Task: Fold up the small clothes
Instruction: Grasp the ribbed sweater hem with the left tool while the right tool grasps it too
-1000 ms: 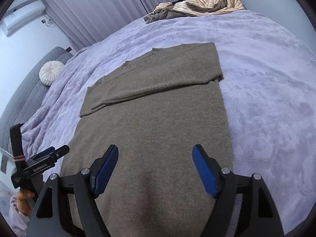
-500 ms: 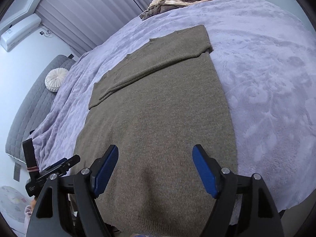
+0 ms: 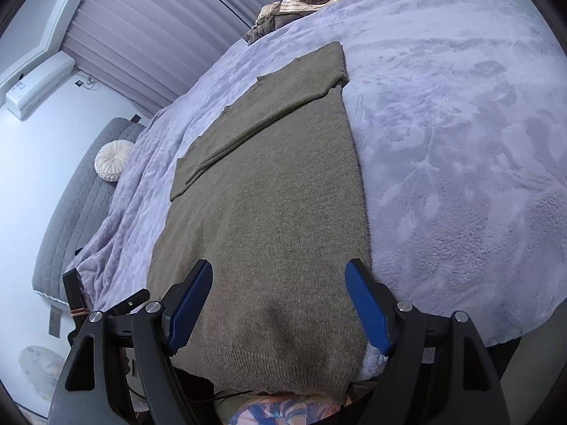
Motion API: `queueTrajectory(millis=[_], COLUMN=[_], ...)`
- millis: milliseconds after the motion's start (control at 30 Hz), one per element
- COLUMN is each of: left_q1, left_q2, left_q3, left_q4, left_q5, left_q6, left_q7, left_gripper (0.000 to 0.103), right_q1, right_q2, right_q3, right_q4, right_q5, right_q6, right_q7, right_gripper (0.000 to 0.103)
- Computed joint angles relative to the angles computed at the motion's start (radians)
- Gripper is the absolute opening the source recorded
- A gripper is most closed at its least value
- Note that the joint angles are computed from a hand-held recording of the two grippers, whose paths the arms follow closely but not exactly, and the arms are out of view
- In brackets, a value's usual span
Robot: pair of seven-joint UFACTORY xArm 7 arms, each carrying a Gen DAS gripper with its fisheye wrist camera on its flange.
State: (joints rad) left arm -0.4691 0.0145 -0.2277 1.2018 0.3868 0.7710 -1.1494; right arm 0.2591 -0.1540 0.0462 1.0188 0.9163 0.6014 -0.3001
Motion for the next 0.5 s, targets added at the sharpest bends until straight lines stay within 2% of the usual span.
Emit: queueTrajectory(millis=[67, 167, 233, 400, 500], left_q1=[0.007, 0.009, 0.006, 0.003, 0.001], left_q2=[-0.035, -0.065, -0.065, -0.047, -0.050], left_q3=[0.004, 0.006, -0.001, -0.009, -0.009], left_q4=[-0.064, -0.138, -0.145, -0.128, -0.135], left_q5=[-0.083, -0.273, -0.333, -0.390, -0.438], left_q6=[-0.085, -0.206, -0.227, -0.229, -0.242], left_q7=[0.055, 0.209, 0.279, 0.356, 0.403], left_gripper=[0.103, 0.103, 0.103, 0.103, 0.103], right_q1=[0.001, -0.007, -0.016, -0.038, -0.056], right_q2=[-0.016, -0.048, -0.061, -0.056, -0.032], right_q3=[-0.018, -0.041, -0.057, -0.086, -0.070], right_q4=[-0.016, -0.057, -0.081, -0.130, -0.134], right_q5=[0.053, 0.117, 0.155, 0.282, 0.287], right_q6=[0.032, 0.081, 0.119, 0.251, 0.306], right_q7=[-0.056, -0.107, -0.124, -0.186, -0.199], right_gripper=[0.080, 0.080, 0.080, 0.080, 0.080])
